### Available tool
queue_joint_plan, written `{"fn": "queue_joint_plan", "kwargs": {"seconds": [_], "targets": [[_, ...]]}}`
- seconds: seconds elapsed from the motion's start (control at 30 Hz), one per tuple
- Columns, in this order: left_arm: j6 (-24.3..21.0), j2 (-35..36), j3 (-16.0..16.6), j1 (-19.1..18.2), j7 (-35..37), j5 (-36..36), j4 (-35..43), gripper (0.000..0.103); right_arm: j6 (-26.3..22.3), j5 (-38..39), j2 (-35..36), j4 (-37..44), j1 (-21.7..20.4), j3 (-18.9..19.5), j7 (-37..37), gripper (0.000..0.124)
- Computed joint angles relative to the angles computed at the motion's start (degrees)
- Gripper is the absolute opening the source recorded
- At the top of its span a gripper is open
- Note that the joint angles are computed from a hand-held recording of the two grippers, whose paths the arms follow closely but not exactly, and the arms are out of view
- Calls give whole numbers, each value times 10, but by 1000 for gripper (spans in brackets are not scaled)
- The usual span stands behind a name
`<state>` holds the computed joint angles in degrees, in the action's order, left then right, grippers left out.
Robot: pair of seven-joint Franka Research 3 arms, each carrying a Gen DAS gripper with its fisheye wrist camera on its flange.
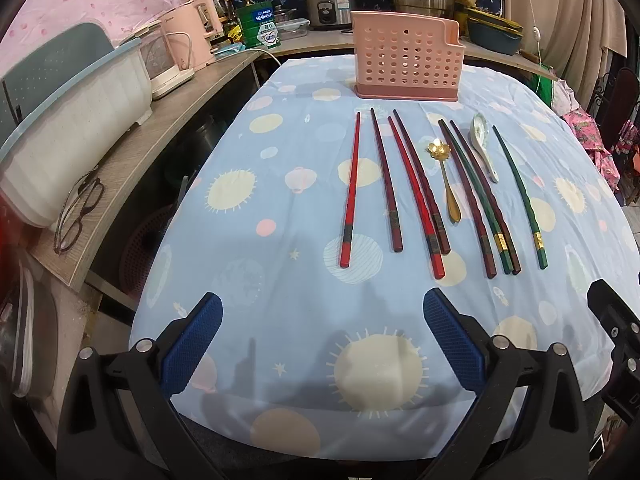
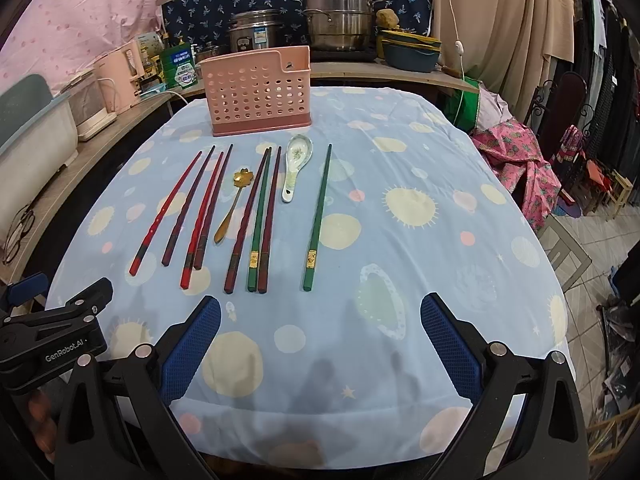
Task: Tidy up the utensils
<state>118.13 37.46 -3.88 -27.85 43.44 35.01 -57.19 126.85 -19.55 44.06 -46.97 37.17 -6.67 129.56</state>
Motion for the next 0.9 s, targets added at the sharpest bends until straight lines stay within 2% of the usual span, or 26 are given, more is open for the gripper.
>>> {"fn": "queue_joint_plan", "kwargs": {"seconds": [0.9], "targets": [[5, -2, -1, 1, -4, 0, -8, 96, 6, -1, -3, -11, -1, -1, 4, 96]]}}
